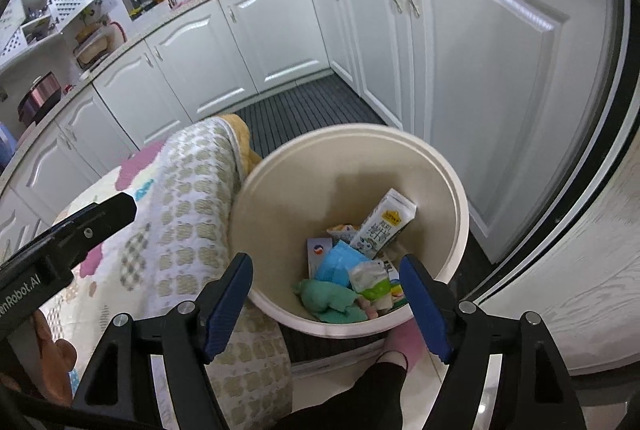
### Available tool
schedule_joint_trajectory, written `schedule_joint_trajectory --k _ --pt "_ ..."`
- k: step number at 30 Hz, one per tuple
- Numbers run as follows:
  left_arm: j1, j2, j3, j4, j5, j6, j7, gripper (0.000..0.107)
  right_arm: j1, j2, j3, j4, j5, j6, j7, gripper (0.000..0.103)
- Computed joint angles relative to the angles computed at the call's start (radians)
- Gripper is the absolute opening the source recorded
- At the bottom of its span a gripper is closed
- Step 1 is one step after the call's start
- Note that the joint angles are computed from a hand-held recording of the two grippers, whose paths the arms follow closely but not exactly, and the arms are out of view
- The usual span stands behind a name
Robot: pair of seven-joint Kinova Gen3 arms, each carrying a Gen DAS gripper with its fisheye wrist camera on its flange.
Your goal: Collect trash
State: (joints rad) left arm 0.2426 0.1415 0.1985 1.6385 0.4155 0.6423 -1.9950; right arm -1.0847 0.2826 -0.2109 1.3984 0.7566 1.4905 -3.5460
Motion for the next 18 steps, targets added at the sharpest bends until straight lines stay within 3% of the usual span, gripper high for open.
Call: schedule_joint_trajectory --k 4,8,13,18 --pt "-0.018 -0.062 -0.005 0.061 0.052 -0.053 -0.061 0.077 -0.049 0.026 0.004 -0.069 0.044 0.082 0.005 0.076" --pt "-0.035 -0.135 -0.033 0.131 0.167 -0.098 -0.176 0.077 -0.112 0.057 0.017 -0.142 0.093 0.173 0.008 0.082" --pt "-0.027 -0.197 -0.084 0.183 0.266 -0.129 -0.275 0.077 -0.166 0.086 0.036 -0.206 0.135 0.236 0.032 0.082" --pt "-0.001 -0.243 -0.126 0.219 0.304 -0.166 -0.346 0.077 -0.212 0.122 0.061 -0.271 0.176 0.280 0.072 0.082"
